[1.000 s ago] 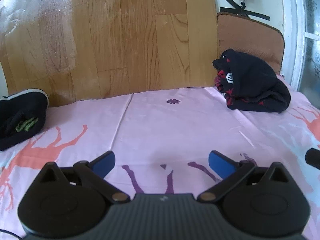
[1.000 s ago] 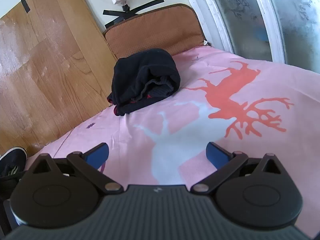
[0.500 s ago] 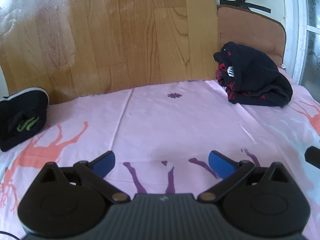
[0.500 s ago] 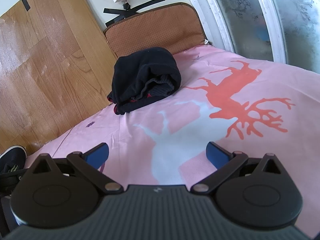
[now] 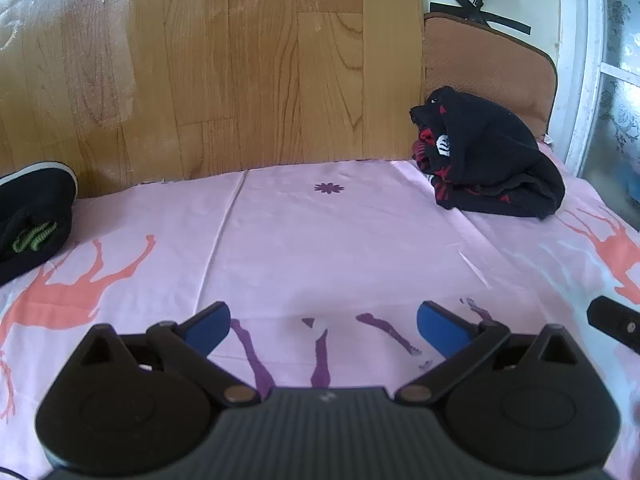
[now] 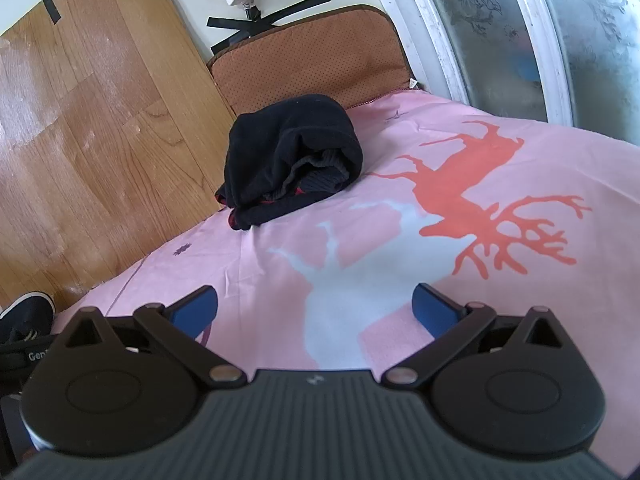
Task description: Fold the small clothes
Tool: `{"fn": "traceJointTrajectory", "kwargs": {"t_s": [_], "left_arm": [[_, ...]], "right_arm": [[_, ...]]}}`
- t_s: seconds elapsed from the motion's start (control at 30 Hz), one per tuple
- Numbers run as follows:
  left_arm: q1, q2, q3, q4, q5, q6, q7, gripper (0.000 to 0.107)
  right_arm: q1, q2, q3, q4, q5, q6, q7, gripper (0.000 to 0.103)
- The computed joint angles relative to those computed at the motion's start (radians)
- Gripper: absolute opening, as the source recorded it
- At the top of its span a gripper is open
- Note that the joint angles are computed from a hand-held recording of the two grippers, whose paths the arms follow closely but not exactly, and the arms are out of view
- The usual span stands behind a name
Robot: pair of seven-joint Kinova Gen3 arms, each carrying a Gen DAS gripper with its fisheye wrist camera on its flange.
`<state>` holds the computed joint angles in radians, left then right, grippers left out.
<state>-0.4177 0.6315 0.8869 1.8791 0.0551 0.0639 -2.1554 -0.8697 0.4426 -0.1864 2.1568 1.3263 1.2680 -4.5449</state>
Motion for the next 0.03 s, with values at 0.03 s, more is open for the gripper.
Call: {"fn": "traceJointTrajectory", "kwargs": {"t_s": [0.03], "left_arm": [[-0.005,0.005,0.007,-0.005,-0.001,0.011,-0.001,0.103]], "right_arm": [[0.000,0.000,0.000,0.000,0.000,0.000,0.001,0.103]]}}
